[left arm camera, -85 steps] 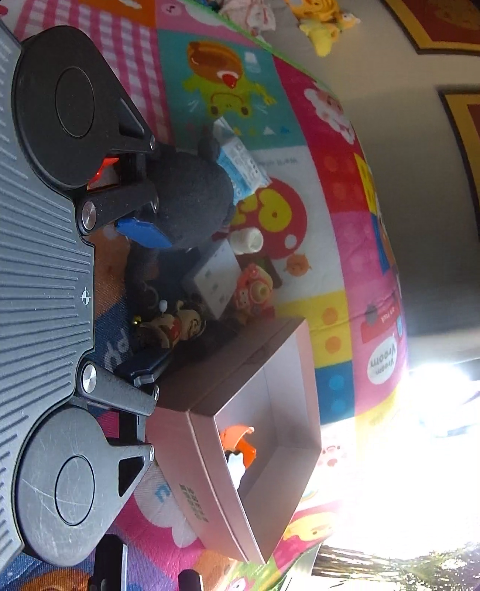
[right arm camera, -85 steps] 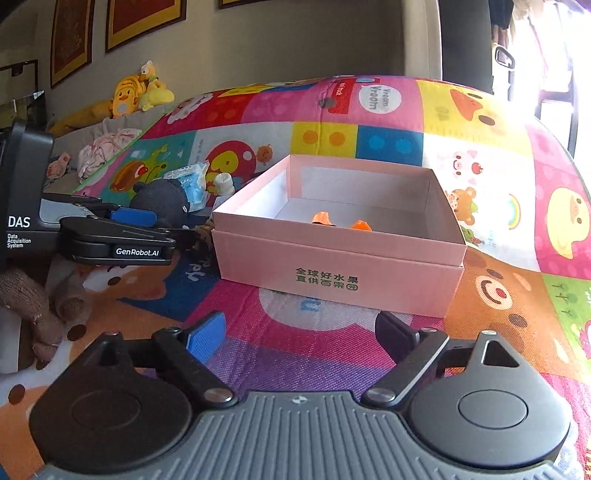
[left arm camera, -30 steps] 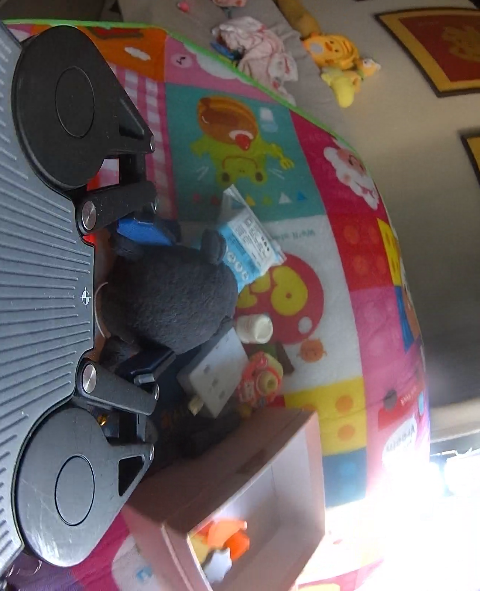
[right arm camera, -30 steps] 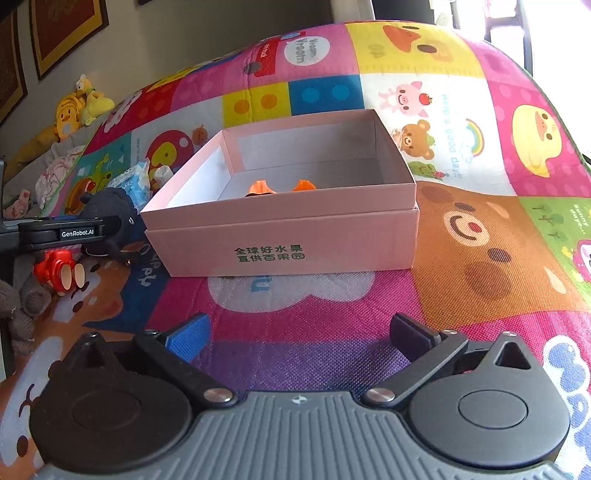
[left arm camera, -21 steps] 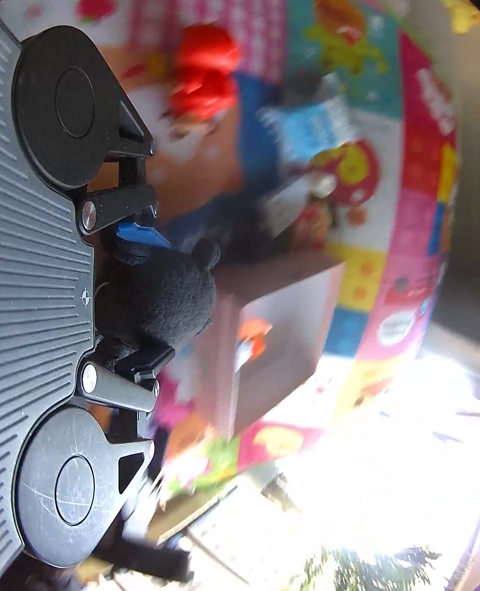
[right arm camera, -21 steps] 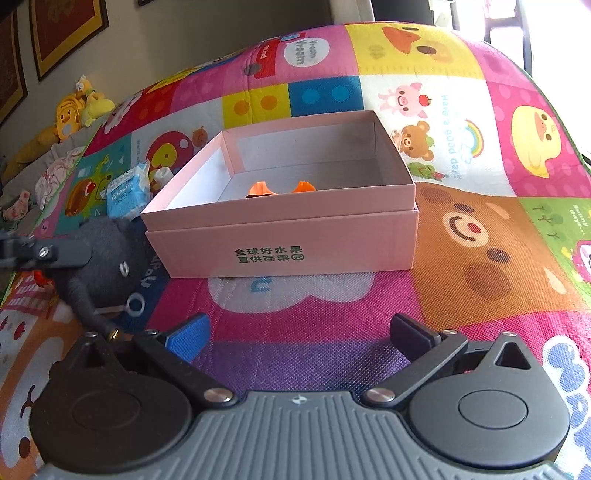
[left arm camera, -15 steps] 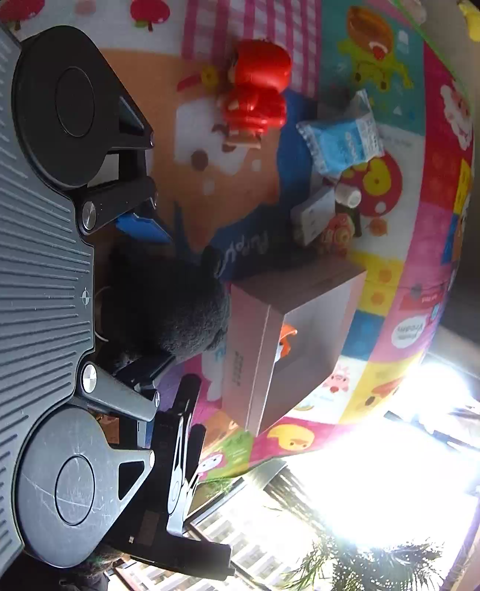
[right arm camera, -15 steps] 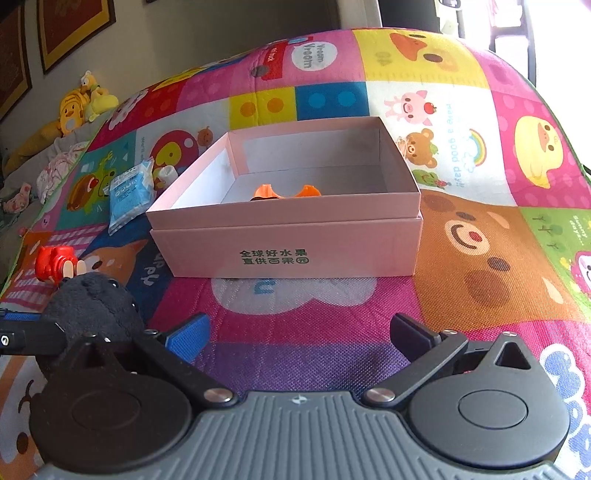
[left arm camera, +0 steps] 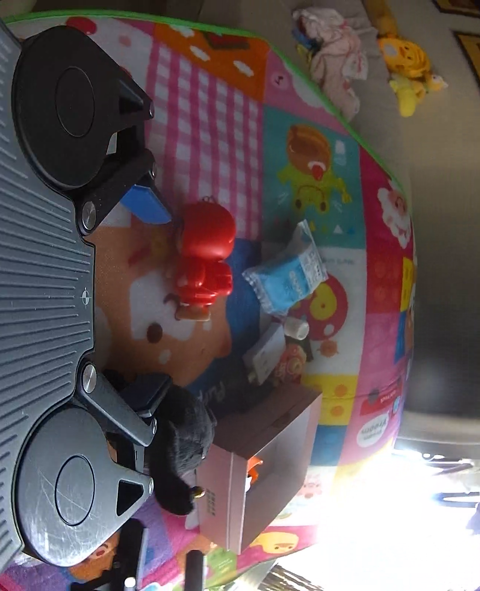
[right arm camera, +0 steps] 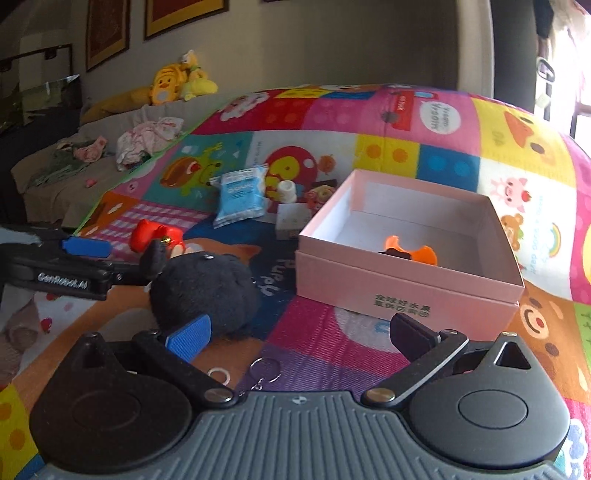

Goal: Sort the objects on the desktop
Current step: 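Grasp the black plush with the left tool and move it away from the pile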

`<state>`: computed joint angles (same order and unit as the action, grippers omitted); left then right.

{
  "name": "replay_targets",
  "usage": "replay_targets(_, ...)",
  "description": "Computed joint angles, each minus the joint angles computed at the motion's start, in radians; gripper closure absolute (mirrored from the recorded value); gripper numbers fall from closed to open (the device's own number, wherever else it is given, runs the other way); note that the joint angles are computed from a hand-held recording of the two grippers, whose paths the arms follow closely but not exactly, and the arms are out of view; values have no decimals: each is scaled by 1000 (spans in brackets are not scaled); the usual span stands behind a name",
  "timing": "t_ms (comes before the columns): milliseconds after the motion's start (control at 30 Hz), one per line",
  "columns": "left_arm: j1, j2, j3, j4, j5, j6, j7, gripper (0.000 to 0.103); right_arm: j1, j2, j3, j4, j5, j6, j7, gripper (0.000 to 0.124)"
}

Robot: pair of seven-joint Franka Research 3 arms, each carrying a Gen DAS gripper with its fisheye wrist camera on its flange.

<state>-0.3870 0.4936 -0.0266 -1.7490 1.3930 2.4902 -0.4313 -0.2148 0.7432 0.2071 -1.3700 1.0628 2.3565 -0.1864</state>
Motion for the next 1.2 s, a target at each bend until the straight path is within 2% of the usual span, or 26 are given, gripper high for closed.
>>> replay_targets(133, -4, -46, 3, -52, 68, 6, -115, 6, -21, -41, -31, -46, -80, -128, -36, 21)
replay_targets(200, 3, -56, -3, -63, 123, 36, -176, 5, -20, -66, -46, -91, -104, -140, -76, 21)
replay_targets(233, 6, -54, -8, -60, 150, 53, -196, 3, -18, -82, -47, -125, -97, -113, -126, 21)
replay_targets(333, 12, -35, -25, -38, 209, 100, -194, 1, -16, -107, -21, -204, 13, 61, -329, 21)
replay_targets(467, 11, 21, -42, 22, 167, 145, -50, 0, -7, -50, 28, -148, 221, 310, -489, 21)
replay_targets(500, 11, 42, -44, 45, 137, 157, -4, 0, 3, -30, 31, -120, 250, 365, -496, 21)
replay_targets(567, 8, 89, -44, 94, 60, 179, 95, 0, 32, 4, -8, -63, 185, 379, -349, 21)
replay_targets(633, 0, 138, -42, 148, -17, 171, 189, 0, 52, 28, -63, -17, 53, 312, -134, 21)
replay_targets(733, -25, 196, -31, 224, -125, 97, 314, 0, 60, 58, -98, 24, -71, 250, 39, 21)
replay_targets(800, -47, 216, -16, 257, -188, 18, 389, 0, 46, 73, -90, 43, -107, 224, 104, 21)
replay_targets(867, -67, 219, 9, 265, -231, -40, 423, 0, 42, 96, -101, 87, -167, 167, 217, 21)
replay_targets(933, -76, 199, 34, 238, -255, -49, 420, 0, 32, 130, -103, 146, -211, 97, 348, 21)
replay_targets(1000, -92, 184, 54, 223, -266, -102, 408, 0, 12, 117, -69, 115, -212, 129, 347, 21)
replay_targets(1100, -100, 171, 64, 211, -275, -184, 388, 0, 16, 101, -58, 83, -246, 171, 377, 21)
replay_targets(1200, -88, 162, 59, 201, -292, -225, 343, 0, 5, 90, -32, 55, -251, 207, 359, 21)
